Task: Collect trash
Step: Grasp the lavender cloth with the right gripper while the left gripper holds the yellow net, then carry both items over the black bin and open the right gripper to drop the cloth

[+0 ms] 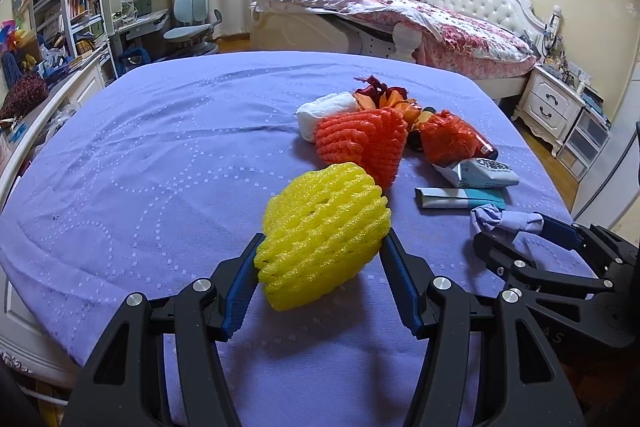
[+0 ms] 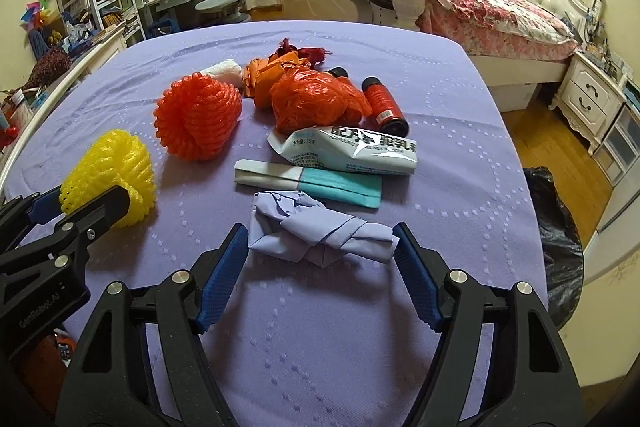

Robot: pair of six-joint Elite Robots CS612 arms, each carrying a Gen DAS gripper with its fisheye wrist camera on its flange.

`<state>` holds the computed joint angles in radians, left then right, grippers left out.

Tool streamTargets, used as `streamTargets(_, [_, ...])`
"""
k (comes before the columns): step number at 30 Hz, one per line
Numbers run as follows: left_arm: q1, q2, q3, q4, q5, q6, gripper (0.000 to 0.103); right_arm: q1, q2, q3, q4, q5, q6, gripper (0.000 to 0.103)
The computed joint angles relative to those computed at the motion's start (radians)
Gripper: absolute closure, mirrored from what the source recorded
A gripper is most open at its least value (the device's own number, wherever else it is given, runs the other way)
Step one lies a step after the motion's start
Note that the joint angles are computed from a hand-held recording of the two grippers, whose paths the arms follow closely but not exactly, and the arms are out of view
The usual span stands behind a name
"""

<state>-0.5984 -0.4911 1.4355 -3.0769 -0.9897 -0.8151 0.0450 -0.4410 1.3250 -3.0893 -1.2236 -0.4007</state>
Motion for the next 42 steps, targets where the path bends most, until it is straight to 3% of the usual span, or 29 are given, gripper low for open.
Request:
streamTargets(9, [-0.016, 0.017, -0.047, -0.038, -0.015, 0.078, 0.044, -0.042, -0.016, 0.029, -0.073, -0.002, 0.057, 0.031])
streamTargets(21, [-0.037, 0.103, -0.25, -0.033, -0.08, 0.248, 0.044, -0.111, 0.018, -0.043, -0.117, -0.108, 0.205, 0.031])
streamTargets(27, [-0.043, 0.172, -0.409, 0.034, -0.13, 0.314, 0.044, -0.134, 0.058, -0.112, -0.098, -0.166, 0.247, 0.031])
streamTargets(37, [-0.05, 0.298, -0.683, 0.2, -0.169, 0.365, 0.044, -0.163, 0.112, -0.2, -0.035, -0.195, 0.287, 0.031])
streamTargets(42, [-0.055, 0.354, -0.798, 0.275, -0.153, 0.384, 0.044, -0.173, 0.131, -0.234, -0.008, -0.201, 0.302, 0.031])
